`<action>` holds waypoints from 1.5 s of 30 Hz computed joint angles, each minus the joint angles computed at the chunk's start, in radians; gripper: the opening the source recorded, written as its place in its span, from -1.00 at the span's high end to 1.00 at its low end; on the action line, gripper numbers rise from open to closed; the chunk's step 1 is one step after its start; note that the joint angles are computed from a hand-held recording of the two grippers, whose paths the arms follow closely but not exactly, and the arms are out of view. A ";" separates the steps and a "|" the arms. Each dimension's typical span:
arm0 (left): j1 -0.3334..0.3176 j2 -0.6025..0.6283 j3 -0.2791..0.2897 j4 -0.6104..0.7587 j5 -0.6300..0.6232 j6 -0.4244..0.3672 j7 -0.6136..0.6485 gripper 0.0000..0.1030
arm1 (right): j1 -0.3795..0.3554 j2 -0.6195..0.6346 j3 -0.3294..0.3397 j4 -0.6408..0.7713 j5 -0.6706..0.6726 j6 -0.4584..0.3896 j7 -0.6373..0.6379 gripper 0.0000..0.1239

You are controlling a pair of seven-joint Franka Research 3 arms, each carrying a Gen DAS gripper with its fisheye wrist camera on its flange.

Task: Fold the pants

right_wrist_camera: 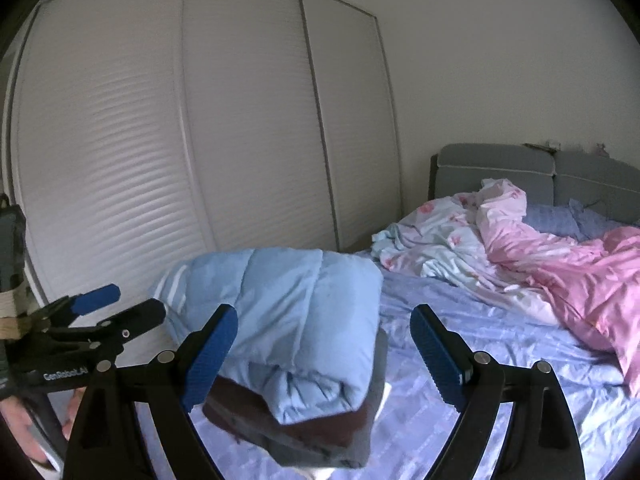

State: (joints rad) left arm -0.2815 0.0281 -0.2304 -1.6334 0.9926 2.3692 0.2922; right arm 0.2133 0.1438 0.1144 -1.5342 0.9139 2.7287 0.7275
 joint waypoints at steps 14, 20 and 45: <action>-0.149 -0.087 -0.150 -0.145 0.085 -0.154 -0.006 -1.00 | 0.058 -0.477 -0.162 -0.610 0.240 0.163 -0.366 -0.64; -0.228 -0.026 -0.180 -0.109 0.149 -0.181 -0.023 -1.00 | 0.018 -0.681 -0.212 -0.823 0.117 0.166 -0.237 -0.64; -0.472 0.049 -0.202 -0.099 0.241 -0.317 -0.183 -1.00 | -0.266 -1.180 -0.259 -1.300 -0.372 0.094 0.223 -0.64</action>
State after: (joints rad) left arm -0.7536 0.0775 -0.4321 -1.7321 1.2334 2.0524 0.1090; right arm -0.0529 -1.0365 -0.1441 -2.8339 0.5422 2.8223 0.9500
